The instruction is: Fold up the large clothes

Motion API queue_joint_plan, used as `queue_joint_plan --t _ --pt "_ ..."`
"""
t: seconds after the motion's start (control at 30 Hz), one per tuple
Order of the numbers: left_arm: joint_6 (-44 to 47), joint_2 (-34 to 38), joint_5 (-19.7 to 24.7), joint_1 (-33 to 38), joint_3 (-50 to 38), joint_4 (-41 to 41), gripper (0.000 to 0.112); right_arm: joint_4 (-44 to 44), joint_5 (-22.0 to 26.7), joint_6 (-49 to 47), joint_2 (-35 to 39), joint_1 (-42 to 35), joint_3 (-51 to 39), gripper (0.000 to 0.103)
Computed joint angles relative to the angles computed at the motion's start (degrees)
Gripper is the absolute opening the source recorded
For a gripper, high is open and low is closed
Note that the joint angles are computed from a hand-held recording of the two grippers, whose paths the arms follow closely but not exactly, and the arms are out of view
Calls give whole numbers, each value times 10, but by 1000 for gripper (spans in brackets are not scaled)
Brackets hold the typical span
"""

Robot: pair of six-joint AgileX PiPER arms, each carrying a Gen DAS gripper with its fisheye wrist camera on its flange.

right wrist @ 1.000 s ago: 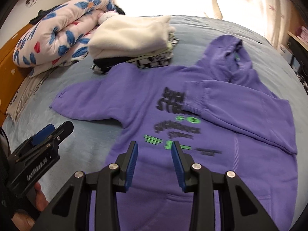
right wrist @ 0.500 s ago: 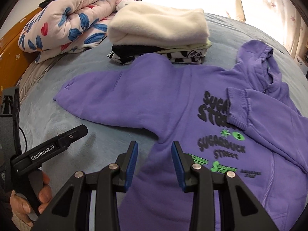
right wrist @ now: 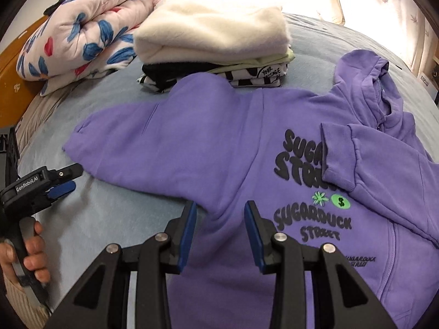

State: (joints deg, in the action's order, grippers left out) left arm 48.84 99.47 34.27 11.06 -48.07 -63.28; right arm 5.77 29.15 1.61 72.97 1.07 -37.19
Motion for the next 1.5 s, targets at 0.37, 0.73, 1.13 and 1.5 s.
queue_joint_plan --t 0.37,0.73,1.13,1.5 --pt "-16 82 -39 -11 -90 4 59 112 -1 -130 4 -61 22 36" --pt "-344 -39 -176 -207 -96 300 7 168 60 -231 -44 -187 29 36" --pt "-708 -78 -152 -565 -129 631 8 253 211 -459 -114 -497 -3 37" --pt "-613 -85 -136 -632 -13 420 69 298 372 -732 -86 -809 -18 37"
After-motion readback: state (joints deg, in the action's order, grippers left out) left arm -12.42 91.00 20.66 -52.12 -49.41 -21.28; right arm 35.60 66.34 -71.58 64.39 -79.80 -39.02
